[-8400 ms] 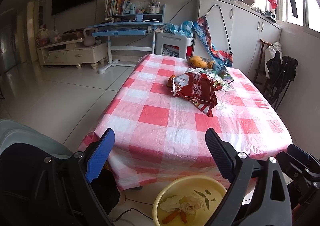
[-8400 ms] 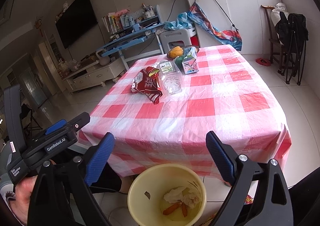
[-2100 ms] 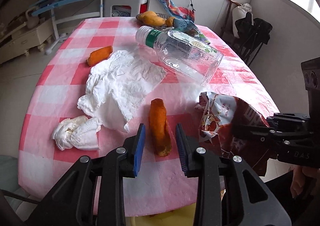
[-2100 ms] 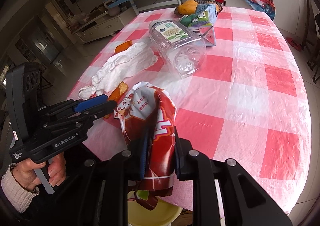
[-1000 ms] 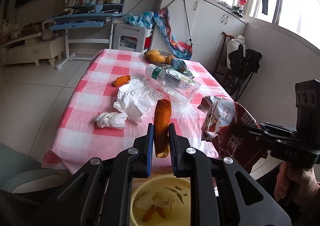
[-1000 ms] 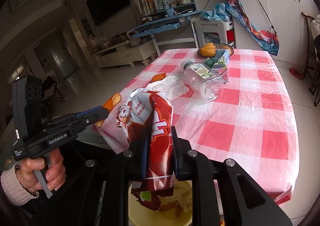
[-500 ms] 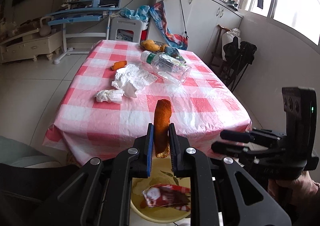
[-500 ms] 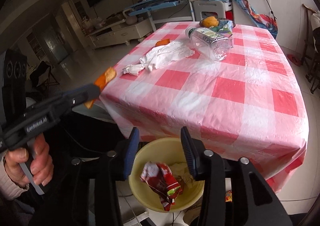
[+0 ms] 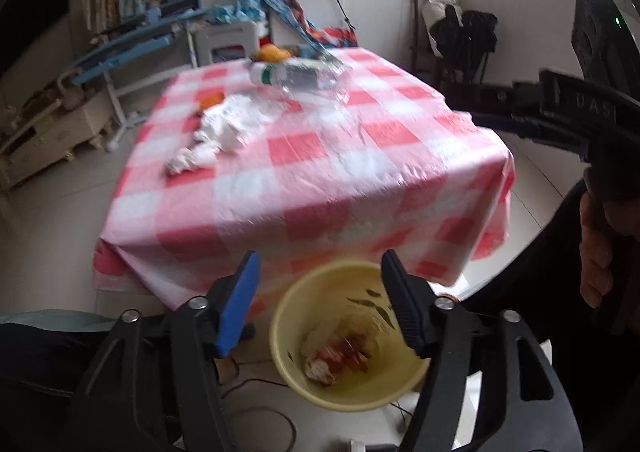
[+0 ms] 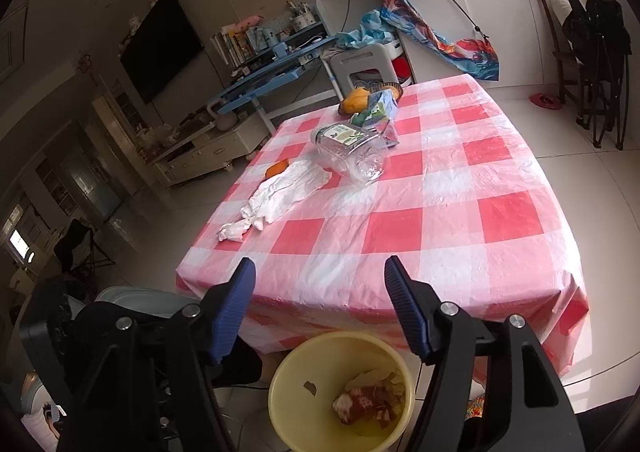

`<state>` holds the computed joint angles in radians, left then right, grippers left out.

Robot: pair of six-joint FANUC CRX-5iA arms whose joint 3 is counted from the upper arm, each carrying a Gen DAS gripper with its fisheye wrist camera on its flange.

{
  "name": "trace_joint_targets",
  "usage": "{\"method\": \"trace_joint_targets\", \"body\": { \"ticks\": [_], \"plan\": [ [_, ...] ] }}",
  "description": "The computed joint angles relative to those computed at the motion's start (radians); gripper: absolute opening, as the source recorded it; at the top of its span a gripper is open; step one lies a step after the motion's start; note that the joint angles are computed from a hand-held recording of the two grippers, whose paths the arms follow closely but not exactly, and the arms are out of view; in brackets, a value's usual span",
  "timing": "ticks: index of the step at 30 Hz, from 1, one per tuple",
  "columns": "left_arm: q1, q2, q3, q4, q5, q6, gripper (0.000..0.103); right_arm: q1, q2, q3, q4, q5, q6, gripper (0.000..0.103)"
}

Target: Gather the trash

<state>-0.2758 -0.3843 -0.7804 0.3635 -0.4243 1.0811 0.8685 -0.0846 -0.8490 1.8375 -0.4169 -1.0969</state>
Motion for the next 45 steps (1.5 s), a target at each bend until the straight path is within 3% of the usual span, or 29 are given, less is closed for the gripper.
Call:
{"method": "trace_joint_targets", "body": {
  "ticks": [1,5,8,14,27,45],
  "plan": [
    [0.004,-0.018,0.006,-0.069,0.036,0.083,0.078,0.012,0.003,0.002,-0.020,-0.017,0.014,0.067],
    [0.028,-0.033,0.072,-0.345,0.064,0.439,0.087,0.075,0.022,0.020,-0.137,-0.080,0.123,0.073],
    [0.056,-0.032,0.091,-0.398,0.061,0.562,0.088,0.121,0.043,0.044,-0.235,-0.113,0.236,0.074],
    [0.109,-0.048,0.072,-0.382,0.088,0.621,0.089,0.163,0.075,0.079,-0.319,-0.146,0.364,0.075],
    [0.143,-0.027,0.080,-0.422,0.085,0.754,0.090,0.162,0.073,0.076,-0.310,-0.149,0.349,0.077],
    [0.133,-0.017,0.086,-0.434,0.077,0.761,0.090,0.168,0.090,0.093,-0.345,-0.140,0.388,0.079]
  ]
}}
